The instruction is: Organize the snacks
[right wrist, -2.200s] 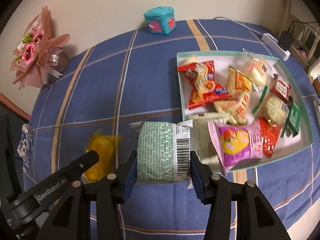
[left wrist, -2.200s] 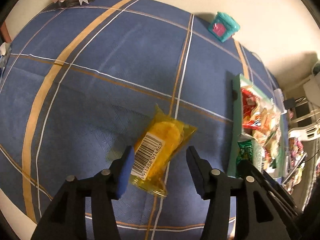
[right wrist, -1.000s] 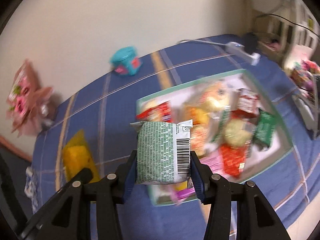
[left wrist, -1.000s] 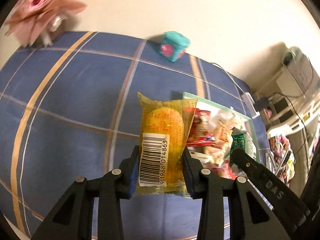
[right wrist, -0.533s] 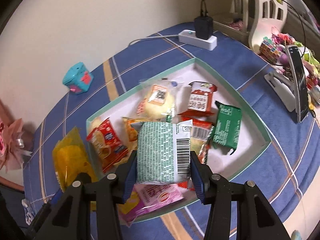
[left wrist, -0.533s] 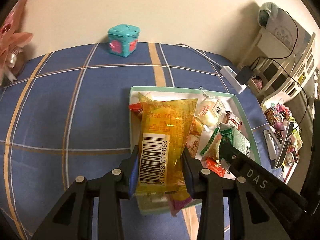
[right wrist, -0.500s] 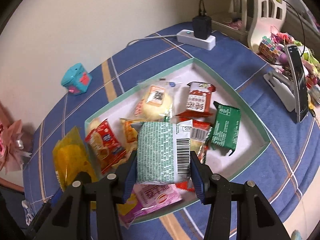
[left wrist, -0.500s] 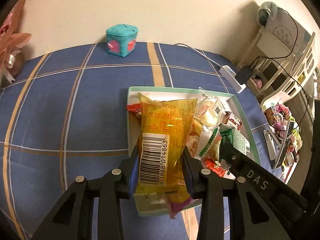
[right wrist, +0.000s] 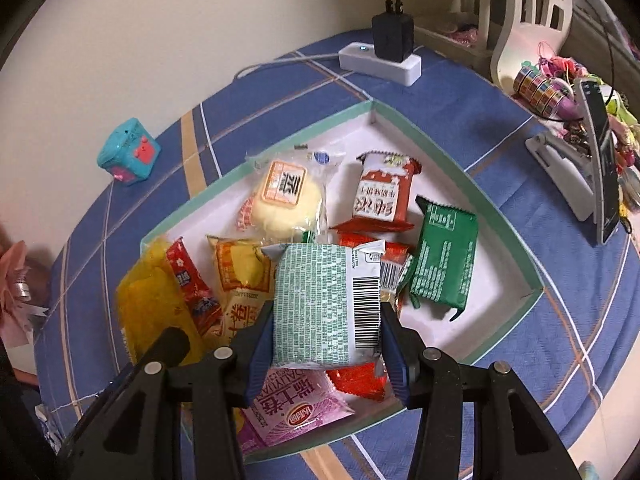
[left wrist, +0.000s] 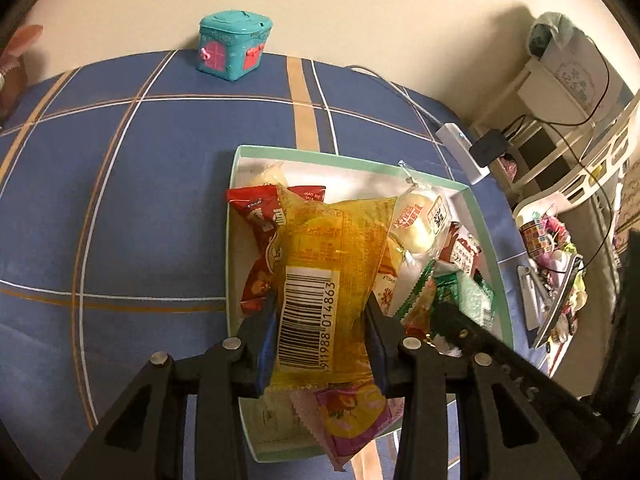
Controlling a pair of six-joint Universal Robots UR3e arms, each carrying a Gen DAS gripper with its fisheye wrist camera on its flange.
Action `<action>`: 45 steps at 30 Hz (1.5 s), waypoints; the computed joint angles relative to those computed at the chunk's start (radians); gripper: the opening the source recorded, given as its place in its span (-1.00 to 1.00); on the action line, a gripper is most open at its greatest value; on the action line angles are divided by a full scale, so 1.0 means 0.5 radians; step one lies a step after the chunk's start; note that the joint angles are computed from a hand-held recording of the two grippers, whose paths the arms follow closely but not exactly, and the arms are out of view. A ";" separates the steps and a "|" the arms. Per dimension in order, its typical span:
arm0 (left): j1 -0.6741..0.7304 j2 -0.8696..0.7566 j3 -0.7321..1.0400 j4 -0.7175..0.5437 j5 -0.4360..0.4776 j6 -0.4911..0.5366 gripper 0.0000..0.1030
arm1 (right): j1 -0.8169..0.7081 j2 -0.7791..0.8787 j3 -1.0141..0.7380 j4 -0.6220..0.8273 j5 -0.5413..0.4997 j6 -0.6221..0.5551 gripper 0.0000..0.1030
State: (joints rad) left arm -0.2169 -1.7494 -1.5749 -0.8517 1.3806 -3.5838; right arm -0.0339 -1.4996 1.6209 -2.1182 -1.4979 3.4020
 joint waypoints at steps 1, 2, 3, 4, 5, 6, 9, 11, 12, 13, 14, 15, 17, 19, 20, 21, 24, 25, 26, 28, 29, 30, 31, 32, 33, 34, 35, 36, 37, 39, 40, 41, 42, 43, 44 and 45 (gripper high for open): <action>0.012 0.010 -0.009 -0.003 -0.022 -0.003 -0.20 | 0.006 0.008 -0.001 0.003 -0.010 -0.001 0.02; 0.026 0.025 -0.025 -0.001 -0.043 -0.007 -0.17 | 0.012 0.013 -0.005 0.008 -0.021 -0.004 0.02; 0.041 0.042 -0.046 0.003 -0.066 -0.009 -0.15 | 0.021 0.021 -0.013 0.016 -0.034 -0.012 0.02; 0.053 0.055 -0.056 -0.008 -0.081 -0.007 -0.10 | 0.031 0.029 -0.022 0.024 -0.047 -0.019 0.02; 0.066 0.069 -0.067 -0.022 -0.100 -0.007 -0.08 | 0.037 0.034 -0.025 0.032 -0.050 -0.023 0.03; 0.083 0.087 -0.086 -0.020 -0.123 -0.009 -0.08 | 0.041 0.038 -0.034 0.042 -0.050 -0.028 0.05; 0.137 0.160 -0.157 -0.011 -0.185 -0.028 -0.05 | 0.043 0.038 -0.038 0.049 -0.037 -0.041 0.13; 0.157 0.195 -0.171 -0.024 -0.202 -0.038 0.04 | 0.048 0.033 -0.039 0.047 -0.042 -0.051 0.25; 0.164 0.210 -0.171 -0.037 -0.210 -0.043 0.06 | 0.050 0.028 -0.036 0.040 -0.048 -0.053 0.30; 0.174 0.228 -0.176 -0.048 -0.220 -0.043 0.09 | 0.049 0.023 -0.031 0.033 -0.047 -0.053 0.38; 0.182 0.248 -0.179 -0.062 -0.227 -0.041 0.10 | 0.047 0.019 -0.028 0.029 -0.043 -0.052 0.41; 0.187 0.266 -0.185 -0.063 -0.226 -0.041 0.11 | 0.043 0.010 -0.021 0.023 -0.036 -0.051 0.42; 0.194 0.299 -0.184 -0.084 -0.204 -0.043 0.17 | 0.040 -0.007 -0.006 0.006 -0.037 -0.049 0.51; 0.207 0.336 -0.184 -0.121 -0.179 -0.053 0.22 | 0.042 -0.023 0.011 -0.018 -0.044 -0.049 0.56; 0.216 0.358 -0.188 -0.135 -0.167 -0.063 0.26 | 0.039 -0.032 0.019 -0.026 -0.039 -0.056 0.61; 0.227 0.384 -0.193 -0.157 -0.145 -0.073 0.28 | 0.039 -0.033 0.023 -0.037 -0.036 -0.059 0.66; 0.235 0.430 -0.179 -0.243 0.007 -0.120 0.37 | 0.050 -0.052 0.045 -0.077 -0.038 -0.073 0.88; 0.236 0.442 -0.167 -0.296 0.072 -0.140 0.37 | 0.056 -0.055 0.047 -0.082 -0.034 -0.075 0.89; 0.224 0.437 -0.141 -0.363 0.162 -0.169 0.38 | 0.061 -0.060 0.050 -0.088 -0.022 -0.083 0.89; 0.194 0.406 -0.090 -0.482 0.334 -0.207 0.38 | 0.085 -0.060 0.047 -0.098 -0.019 -0.096 0.89; 0.188 0.394 -0.077 -0.528 0.400 -0.218 0.38 | 0.097 -0.058 0.044 -0.103 -0.025 -0.102 0.89; 0.189 0.389 -0.081 -0.557 0.447 -0.227 0.38 | 0.115 -0.053 0.042 -0.112 -0.037 -0.100 0.89; 0.194 0.387 -0.090 -0.574 0.481 -0.230 0.42 | 0.128 -0.054 0.041 -0.118 -0.044 -0.105 0.90; 0.195 0.384 -0.093 -0.588 0.512 -0.231 0.58 | 0.143 -0.053 0.039 -0.125 -0.048 -0.113 0.90; 0.196 0.383 -0.099 -0.596 0.537 -0.232 0.65 | 0.155 -0.054 0.039 -0.131 -0.046 -0.119 0.90; 0.200 0.391 -0.115 -0.586 0.551 -0.231 0.71 | 0.166 -0.055 0.041 -0.138 -0.041 -0.127 0.92; 0.202 0.401 -0.129 -0.577 0.567 -0.232 0.71 | 0.178 -0.058 0.044 -0.150 -0.032 -0.139 0.96; 0.204 0.411 -0.142 -0.570 0.582 -0.230 0.72 | 0.188 -0.061 0.050 -0.163 -0.030 -0.146 0.99; 0.206 0.415 -0.149 -0.566 0.592 -0.229 0.77 | 0.197 -0.065 0.056 -0.177 -0.033 -0.151 1.00; 0.208 0.428 -0.167 -0.565 0.626 -0.228 0.88 | 0.217 -0.071 0.065 -0.198 -0.045 -0.160 1.00; 0.206 0.432 -0.165 -0.573 0.639 -0.232 0.92 | 0.221 -0.074 0.068 -0.204 -0.045 -0.162 1.00; 0.212 0.438 -0.175 -0.572 0.645 -0.229 0.94 | 0.224 -0.078 0.074 -0.209 -0.043 -0.163 1.00; 0.214 0.444 -0.174 -0.584 0.647 -0.229 0.94 | 0.229 -0.084 0.079 -0.209 -0.047 -0.158 1.00; 0.218 0.458 -0.182 -0.594 0.647 -0.230 0.95 | 0.234 -0.088 0.083 -0.206 -0.049 -0.157 1.00; 0.223 0.474 -0.192 -0.605 0.650 -0.231 0.95 | 0.234 -0.089 0.082 -0.200 -0.048 -0.160 1.00; 0.224 0.489 -0.196 -0.620 0.656 -0.230 0.95 | 0.238 -0.095 0.086 -0.194 -0.050 -0.159 1.00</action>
State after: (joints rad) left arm -0.1050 -1.5051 -1.6730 -1.1619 1.7083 -3.6990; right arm 0.0852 -1.5470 1.6638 -2.2153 -1.5230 3.3225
